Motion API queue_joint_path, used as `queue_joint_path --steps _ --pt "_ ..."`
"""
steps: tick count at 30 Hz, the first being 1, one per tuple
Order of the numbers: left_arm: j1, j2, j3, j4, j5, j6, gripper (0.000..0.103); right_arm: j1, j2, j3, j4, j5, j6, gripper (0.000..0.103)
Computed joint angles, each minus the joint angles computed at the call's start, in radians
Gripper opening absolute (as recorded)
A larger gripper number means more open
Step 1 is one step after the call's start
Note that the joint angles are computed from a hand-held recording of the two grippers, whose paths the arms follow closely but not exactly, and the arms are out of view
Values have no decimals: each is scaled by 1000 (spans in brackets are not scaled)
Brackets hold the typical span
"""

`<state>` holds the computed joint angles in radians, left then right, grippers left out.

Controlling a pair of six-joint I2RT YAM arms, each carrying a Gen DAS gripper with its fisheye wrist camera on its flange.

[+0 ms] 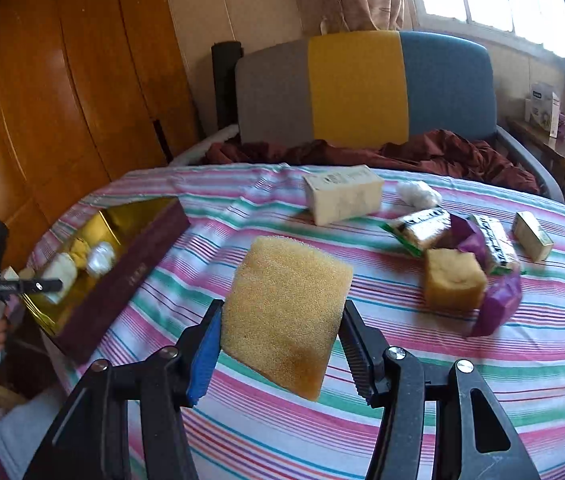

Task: Organize objects
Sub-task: 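Carry the sock to the tray and release it with the left tool while the right carries the sponge, then lower the yellow sponge into the gold tray and open the right tool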

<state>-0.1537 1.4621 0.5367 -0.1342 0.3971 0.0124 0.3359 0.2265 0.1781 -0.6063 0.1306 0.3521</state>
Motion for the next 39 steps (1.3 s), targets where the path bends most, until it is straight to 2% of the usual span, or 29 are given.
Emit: queue_joint_path --steps 5,7,11,16,18,20,25,28,30,36,39 --pt "24 35 30 -81 -55 98 51 323 168 29 154 218 208 58" --pt "53 38 29 -78 -56 98 51 439 328 60 250 311 269 58" --pt "51 18 26 -75 -193 113 51 577 567 122 419 393 302 58" --pt "57 -18 24 -90 -227 99 56 659 811 228 574 384 288 58" --pt "64 -49 18 -84 -221 68 71 680 884 270 604 382 275 58" --pt "95 -109 3 -79 -177 47 79 692 962 321 620 367 266 58" --pt "217 -276 -57 -16 -47 -34 79 704 1117 439 616 324 267 58" --pt "279 -314 -75 14 15 -103 79 707 1219 518 596 281 269 58" --pt "298 -325 -90 37 33 -139 79 713 1288 576 571 256 276 58" --pt "295 -330 -83 41 28 -141 79 709 1441 693 552 182 286 58" --pt "301 -340 -91 45 42 -147 79 702 1517 772 500 155 292 58"
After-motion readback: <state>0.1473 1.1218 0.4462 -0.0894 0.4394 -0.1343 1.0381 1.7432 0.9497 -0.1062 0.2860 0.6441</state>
